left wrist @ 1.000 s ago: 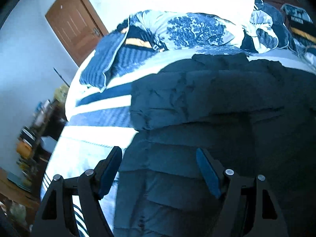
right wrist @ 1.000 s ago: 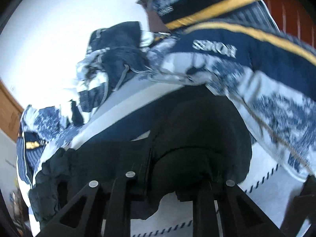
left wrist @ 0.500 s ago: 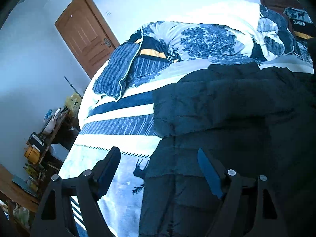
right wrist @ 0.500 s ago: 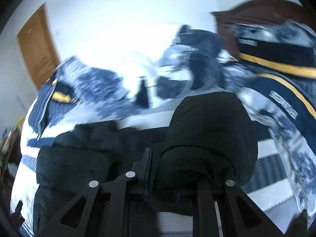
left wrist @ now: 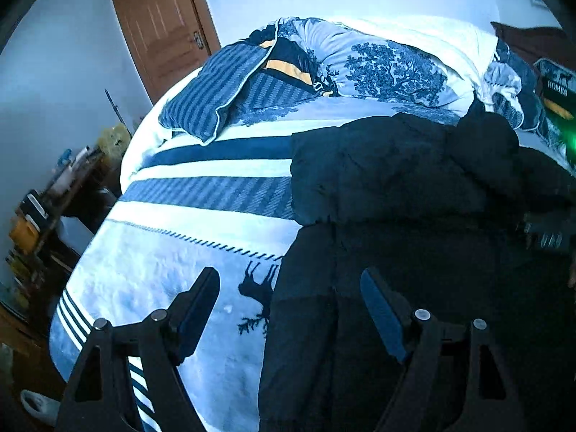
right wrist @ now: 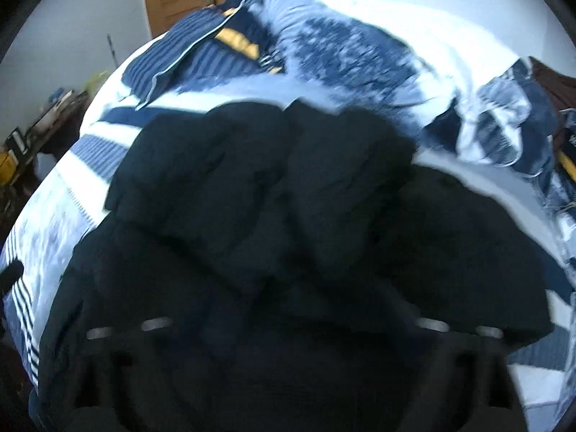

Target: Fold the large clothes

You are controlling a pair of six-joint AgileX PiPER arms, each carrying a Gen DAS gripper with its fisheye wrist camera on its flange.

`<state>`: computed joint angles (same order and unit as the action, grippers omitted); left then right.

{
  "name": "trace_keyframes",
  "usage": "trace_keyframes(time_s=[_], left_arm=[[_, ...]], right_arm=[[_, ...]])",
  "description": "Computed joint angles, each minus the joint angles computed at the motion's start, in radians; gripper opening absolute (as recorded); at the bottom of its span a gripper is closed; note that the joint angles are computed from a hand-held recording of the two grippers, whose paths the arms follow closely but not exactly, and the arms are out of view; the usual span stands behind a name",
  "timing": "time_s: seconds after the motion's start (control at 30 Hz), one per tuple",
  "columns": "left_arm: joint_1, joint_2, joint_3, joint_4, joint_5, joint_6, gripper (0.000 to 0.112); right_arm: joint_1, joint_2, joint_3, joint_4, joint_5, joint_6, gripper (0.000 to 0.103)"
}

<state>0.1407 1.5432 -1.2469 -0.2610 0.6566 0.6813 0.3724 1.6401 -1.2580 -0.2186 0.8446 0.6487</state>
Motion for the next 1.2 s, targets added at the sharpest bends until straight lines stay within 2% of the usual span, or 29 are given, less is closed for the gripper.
trace_keyframes(time_s=[0.07, 0.2, 0.3, 0.47, 0.6, 0.7, 0.87, 1.03, 1.2], left_arm=[[0.005, 0.003, -0.010, -0.015, 0.024, 0.013, 0.081], [-0.001, 0.002, -0.043, -0.055, 0.092, 0.021, 0.081], [-0.037, 0.000, -0.074, -0.074, 0.153, 0.007, 0.081], [-0.220, -0.004, -0.116, 0.025, 0.184, -0.096, 0.081], [-0.388, 0.042, -0.183, 0.103, 0.200, -0.206, 0.081], [-0.507, 0.123, -0.263, 0.146, 0.227, -0.265, 0.082], [-0.680, 0.289, -0.415, 0.344, 0.196, -0.464, 0.082], [-0.747, 0.479, -0.631, 0.486, 0.242, -0.610, 0.082], [-0.775, 0.674, -0.860, 0.569, 0.343, -0.659, 0.080]], right_arm=[[0.020, -0.020, 0.038, 0.013, -0.013, 0.017, 0.093], [0.034, -0.140, 0.138, 0.029, -0.041, 0.049, 0.093], [0.026, -0.240, 0.198, 0.025, -0.030, 0.061, 0.093], [-0.030, -0.363, 0.261, -0.024, 0.054, 0.098, 0.093], [-0.197, -0.466, 0.337, 0.025, 0.066, 0.038, 0.093], [-0.342, -0.528, 0.380, 0.090, 0.062, -0.044, 0.093], [-0.576, -0.590, 0.422, 0.213, 0.075, -0.251, 0.093], [-0.758, -0.598, 0.452, 0.338, 0.058, -0.414, 0.093], [-0.826, -0.565, 0.474, 0.401, 0.021, -0.462, 0.093]])
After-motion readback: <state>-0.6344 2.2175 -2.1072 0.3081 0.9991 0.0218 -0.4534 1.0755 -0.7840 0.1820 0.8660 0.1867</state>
